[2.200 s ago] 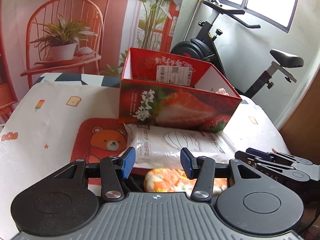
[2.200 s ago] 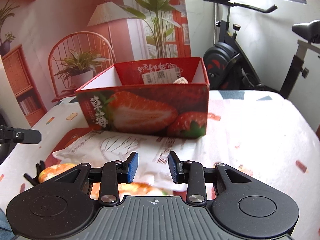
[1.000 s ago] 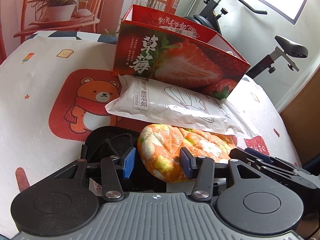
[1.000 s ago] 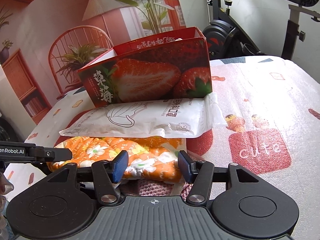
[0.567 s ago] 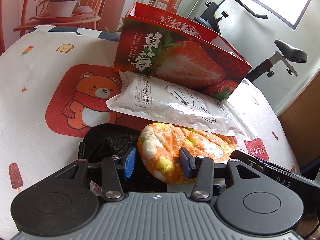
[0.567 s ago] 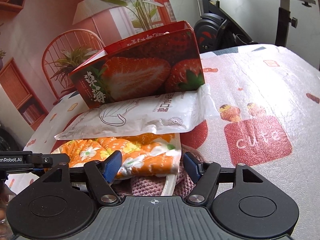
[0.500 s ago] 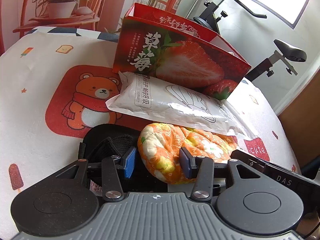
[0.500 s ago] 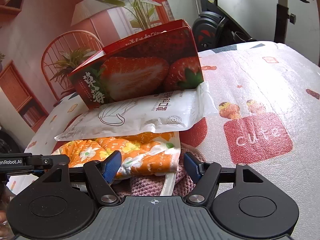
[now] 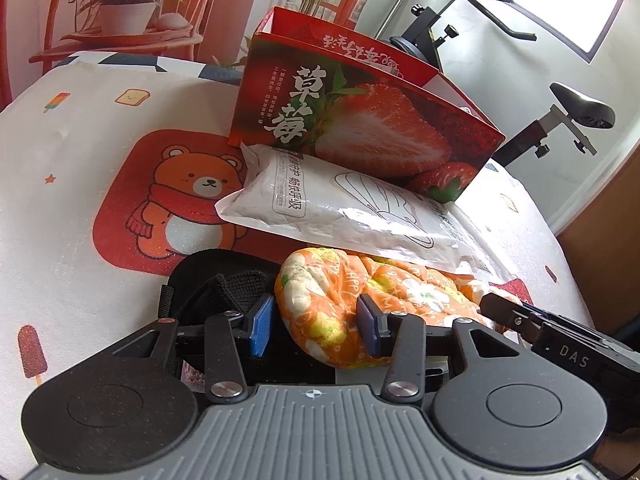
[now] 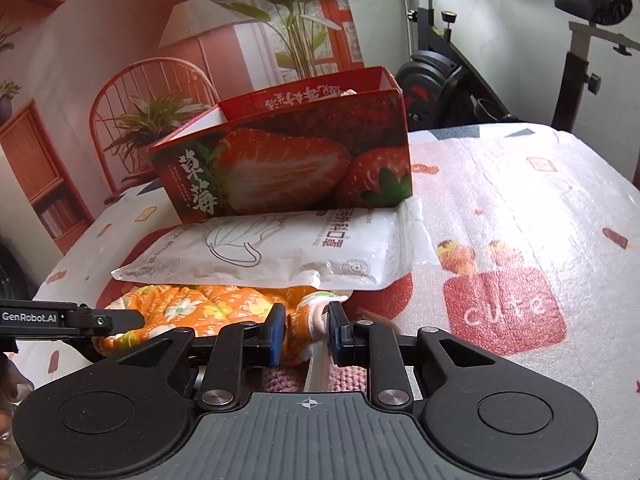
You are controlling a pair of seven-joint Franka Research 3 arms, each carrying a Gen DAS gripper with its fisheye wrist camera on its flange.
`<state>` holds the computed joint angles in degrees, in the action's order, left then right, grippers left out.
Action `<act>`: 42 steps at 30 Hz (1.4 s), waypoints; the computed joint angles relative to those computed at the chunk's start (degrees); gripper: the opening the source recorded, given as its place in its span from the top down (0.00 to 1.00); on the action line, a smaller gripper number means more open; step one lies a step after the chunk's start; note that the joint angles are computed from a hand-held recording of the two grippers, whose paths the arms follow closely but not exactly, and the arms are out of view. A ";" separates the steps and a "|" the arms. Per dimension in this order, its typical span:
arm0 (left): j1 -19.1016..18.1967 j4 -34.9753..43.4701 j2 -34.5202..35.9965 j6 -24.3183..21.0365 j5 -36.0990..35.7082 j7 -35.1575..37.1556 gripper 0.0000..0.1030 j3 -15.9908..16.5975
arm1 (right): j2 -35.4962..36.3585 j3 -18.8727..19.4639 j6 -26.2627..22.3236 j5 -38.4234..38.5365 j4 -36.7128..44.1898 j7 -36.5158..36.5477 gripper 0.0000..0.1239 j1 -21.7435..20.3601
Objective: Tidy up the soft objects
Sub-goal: 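Close both grippers on the orange floral cushion, then lift the orange cushion with both grippers toward the red box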
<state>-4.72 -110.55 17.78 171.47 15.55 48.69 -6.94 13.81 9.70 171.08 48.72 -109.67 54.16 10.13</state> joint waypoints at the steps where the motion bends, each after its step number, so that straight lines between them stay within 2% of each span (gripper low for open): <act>1: -0.67 0.12 -0.09 -0.34 0.87 -0.59 0.59 0.71 | -0.17 0.67 -0.15 1.32 0.07 -1.33 0.87 -0.56; 7: -2.64 -0.23 -1.27 -0.35 5.70 -3.70 0.80 3.07 | -1.07 2.78 -1.10 11.67 1.11 -11.68 0.90 -2.15; 11: -2.86 -1.33 -2.86 1.59 8.20 -5.96 0.84 3.97 | -2.23 1.64 -2.49 18.16 1.97 -15.32 0.90 -1.79; 14: -4.50 -1.49 -4.29 2.40 13.31 -8.21 0.85 5.95 | -3.38 0.74 -2.79 22.03 2.26 -18.73 0.91 -0.99; 18: -7.16 -1.56 -6.26 3.69 23.48 -16.62 0.85 9.58 | -5.13 -0.22 -2.63 26.67 2.59 -24.38 0.91 0.38; 26: -5.73 -0.90 -8.93 5.33 36.76 -29.71 0.85 9.97 | -7.73 -2.64 -4.67 36.84 4.19 -34.57 0.91 2.24; 31: -5.92 1.09 -10.25 5.82 52.36 -44.28 0.85 11.21 | -8.39 -3.63 -5.45 40.92 5.47 -38.76 0.91 3.00; 34: -5.12 2.73 -10.78 5.51 60.07 -51.51 0.85 10.57 | -8.49 -4.07 -6.04 42.82 6.34 -41.02 0.91 3.26; 37: -3.56 5.45 -9.60 4.12 62.26 -51.88 0.85 8.68 | -7.08 -4.27 -6.16 41.84 8.68 -41.62 0.91 3.44; 40: -1.46 8.65 -7.34 3.36 58.68 -47.52 0.85 6.49 | -4.20 -4.15 -6.81 39.12 12.73 -39.22 0.91 2.98; 42: -1.23 11.25 -5.57 2.80 57.56 -45.18 0.85 6.32 | -1.35 -3.70 -6.65 37.02 16.57 -38.41 0.91 2.54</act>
<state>-5.95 -99.30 12.21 174.27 73.11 3.51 -0.62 12.46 6.00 164.43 85.74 -93.10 15.75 12.66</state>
